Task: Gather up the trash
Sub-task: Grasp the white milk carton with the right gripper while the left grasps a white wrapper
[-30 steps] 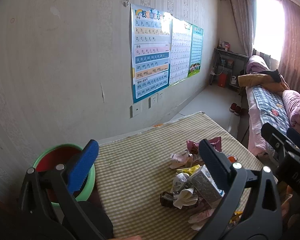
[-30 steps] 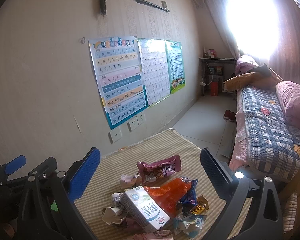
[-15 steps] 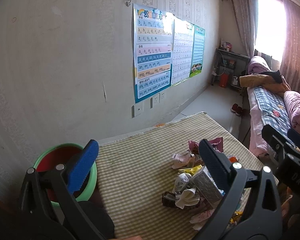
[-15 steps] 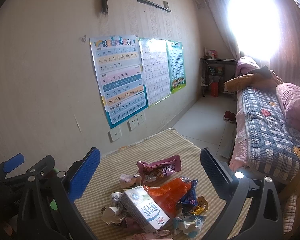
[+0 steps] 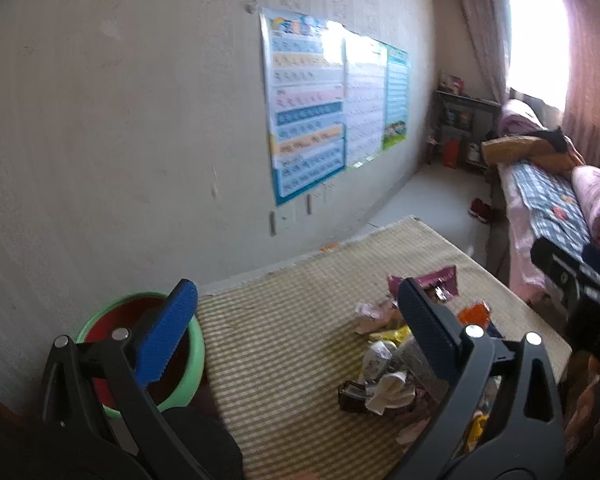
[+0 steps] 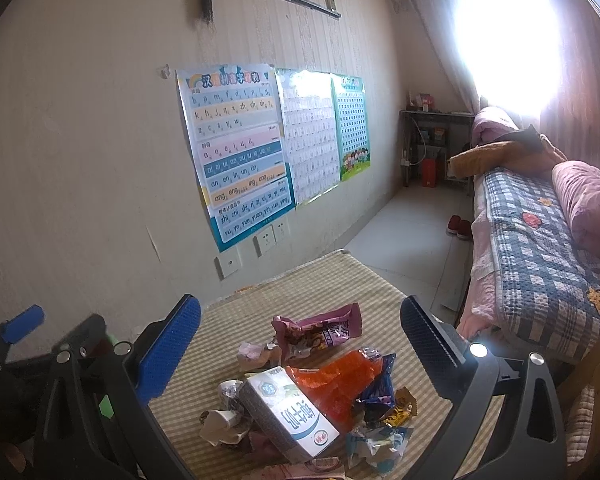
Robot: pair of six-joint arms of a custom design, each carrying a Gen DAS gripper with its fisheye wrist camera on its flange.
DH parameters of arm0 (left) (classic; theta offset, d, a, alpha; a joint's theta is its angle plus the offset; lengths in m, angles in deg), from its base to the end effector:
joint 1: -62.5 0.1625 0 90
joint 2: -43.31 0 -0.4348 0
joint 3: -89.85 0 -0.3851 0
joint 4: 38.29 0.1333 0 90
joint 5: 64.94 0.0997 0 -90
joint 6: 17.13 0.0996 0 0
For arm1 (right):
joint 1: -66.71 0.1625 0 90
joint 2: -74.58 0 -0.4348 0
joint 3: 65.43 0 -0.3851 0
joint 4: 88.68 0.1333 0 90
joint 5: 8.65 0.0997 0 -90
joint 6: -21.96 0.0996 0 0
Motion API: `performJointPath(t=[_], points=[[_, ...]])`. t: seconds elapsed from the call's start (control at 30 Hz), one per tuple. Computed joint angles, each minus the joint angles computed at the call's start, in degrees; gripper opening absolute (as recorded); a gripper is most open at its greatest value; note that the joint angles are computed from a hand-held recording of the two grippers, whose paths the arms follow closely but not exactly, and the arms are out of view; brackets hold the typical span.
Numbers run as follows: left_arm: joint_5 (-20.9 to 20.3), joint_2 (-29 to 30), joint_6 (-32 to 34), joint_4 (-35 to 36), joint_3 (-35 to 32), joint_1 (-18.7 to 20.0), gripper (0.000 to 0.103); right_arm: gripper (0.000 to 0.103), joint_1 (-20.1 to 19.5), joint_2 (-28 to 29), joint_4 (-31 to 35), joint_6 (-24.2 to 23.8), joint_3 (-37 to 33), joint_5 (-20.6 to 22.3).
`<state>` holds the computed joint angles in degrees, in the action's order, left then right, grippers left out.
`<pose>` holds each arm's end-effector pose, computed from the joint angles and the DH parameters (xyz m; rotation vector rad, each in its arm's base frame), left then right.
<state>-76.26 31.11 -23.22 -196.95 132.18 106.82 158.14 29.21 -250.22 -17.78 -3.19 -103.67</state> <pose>-0.4455 -0.7579 0.1079 0.1261 1.8933 -1.2263 0.1448 -0.8092 0.3841 0.8253 -2.3583 1.1838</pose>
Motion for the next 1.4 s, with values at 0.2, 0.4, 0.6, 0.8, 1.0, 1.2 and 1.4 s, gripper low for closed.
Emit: performJointPath(t=[0.2, 0.4, 0.6, 0.8, 1.0, 1.2, 1.4], points=[[-9.2, -4.2, -10.7, 12.7, 6.6, 2.1, 0.092, 0.096, -0.3, 0.8, 2.5, 2.0, -2.5, -3.1], [-21.2, -2.2, -16.4, 27.0, 1.9, 5.1, 0.065, 0.096, -0.8, 2.7, 10.0, 4.5, -6.7, -7.4], [-28.5, -0.5, -19.1, 32.3, -1.0, 7.2, 0.029, 0.096, -0.7, 4.3, 17.2, 3.9, -8.9, -10.2], [-28.0, -2.5, -16.6, 28.2, 2.4, 6.2, 0.022, 0.095, -1.1, 6.5, 29.7, 3.4, -13.2, -9.4], [-23.7, -7.8, -21.3, 26.0, 10.3, 5.8, 0.022, 0.07, -1.8, 10.8, 38.0, 4.4, -19.2, -11.7], [-22.2, -10.0, -24.5, 25.5, 13.1, 6.3, 0.022, 0.069, -2.9, 15.2, 45.3, 7.5, -26.0, -13.2], [-22.3, -11.1, -23.3, 23.9, 14.4, 5.8, 0.023, 0.076, -3.7, 19.0, 52.5, 11.4, -33.0, -12.9]])
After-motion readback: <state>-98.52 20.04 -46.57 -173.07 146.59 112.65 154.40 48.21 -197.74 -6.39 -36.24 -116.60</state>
